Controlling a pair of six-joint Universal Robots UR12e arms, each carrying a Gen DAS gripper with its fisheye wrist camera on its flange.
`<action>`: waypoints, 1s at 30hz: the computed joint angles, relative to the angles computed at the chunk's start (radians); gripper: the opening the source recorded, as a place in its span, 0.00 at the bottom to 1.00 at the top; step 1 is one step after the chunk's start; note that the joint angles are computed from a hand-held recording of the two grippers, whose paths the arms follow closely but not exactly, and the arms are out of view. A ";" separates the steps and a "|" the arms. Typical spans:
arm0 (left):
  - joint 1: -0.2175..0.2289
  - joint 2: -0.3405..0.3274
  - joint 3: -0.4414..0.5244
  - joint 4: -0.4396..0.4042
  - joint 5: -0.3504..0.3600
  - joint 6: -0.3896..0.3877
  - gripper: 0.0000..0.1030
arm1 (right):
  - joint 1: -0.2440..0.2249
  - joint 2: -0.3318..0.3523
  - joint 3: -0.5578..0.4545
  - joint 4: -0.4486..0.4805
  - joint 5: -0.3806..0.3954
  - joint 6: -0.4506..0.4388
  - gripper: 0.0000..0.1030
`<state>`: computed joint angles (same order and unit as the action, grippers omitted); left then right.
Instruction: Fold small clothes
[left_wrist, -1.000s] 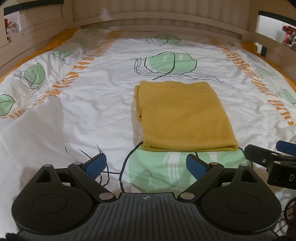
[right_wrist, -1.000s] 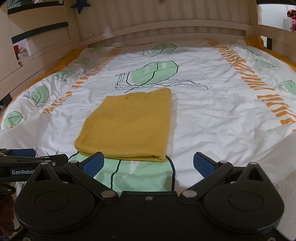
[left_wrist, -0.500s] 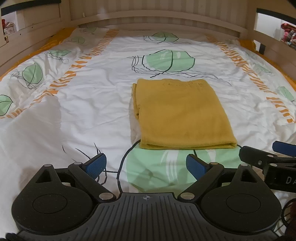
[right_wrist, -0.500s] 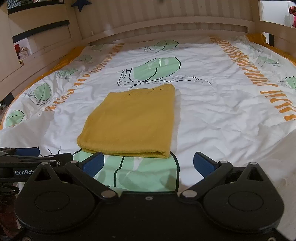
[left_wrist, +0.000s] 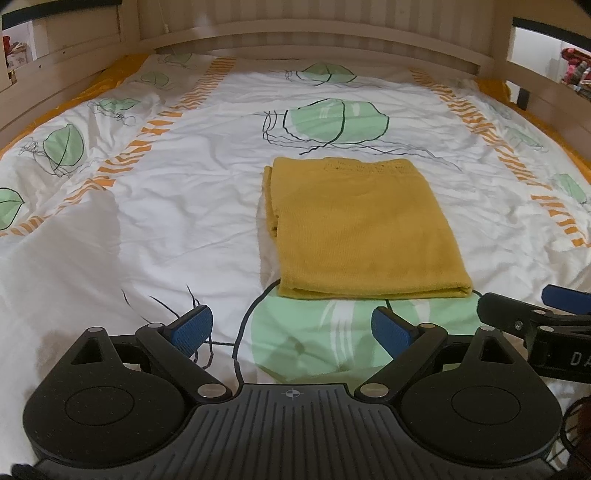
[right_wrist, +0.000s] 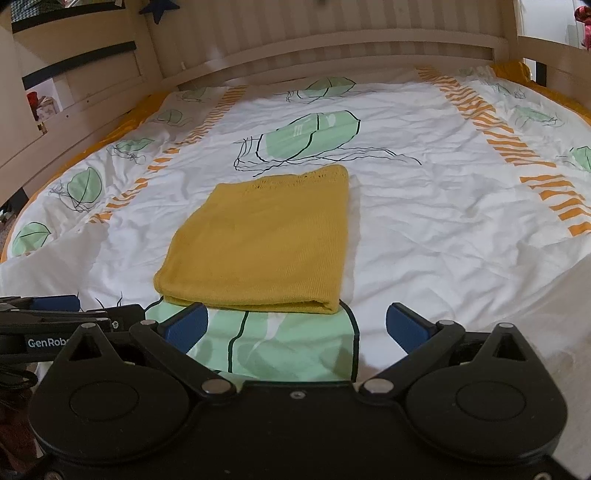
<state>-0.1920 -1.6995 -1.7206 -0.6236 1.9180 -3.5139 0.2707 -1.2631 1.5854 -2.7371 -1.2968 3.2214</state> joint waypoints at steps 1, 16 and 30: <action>0.000 -0.001 0.000 0.001 -0.002 -0.001 0.91 | 0.001 0.000 0.000 0.001 -0.001 0.002 0.99; 0.009 0.005 -0.001 -0.008 -0.014 0.004 0.91 | 0.001 0.004 -0.005 0.012 -0.009 0.027 0.99; 0.021 0.005 0.001 -0.019 -0.037 0.002 0.91 | 0.001 0.009 -0.020 0.049 -0.013 0.040 0.99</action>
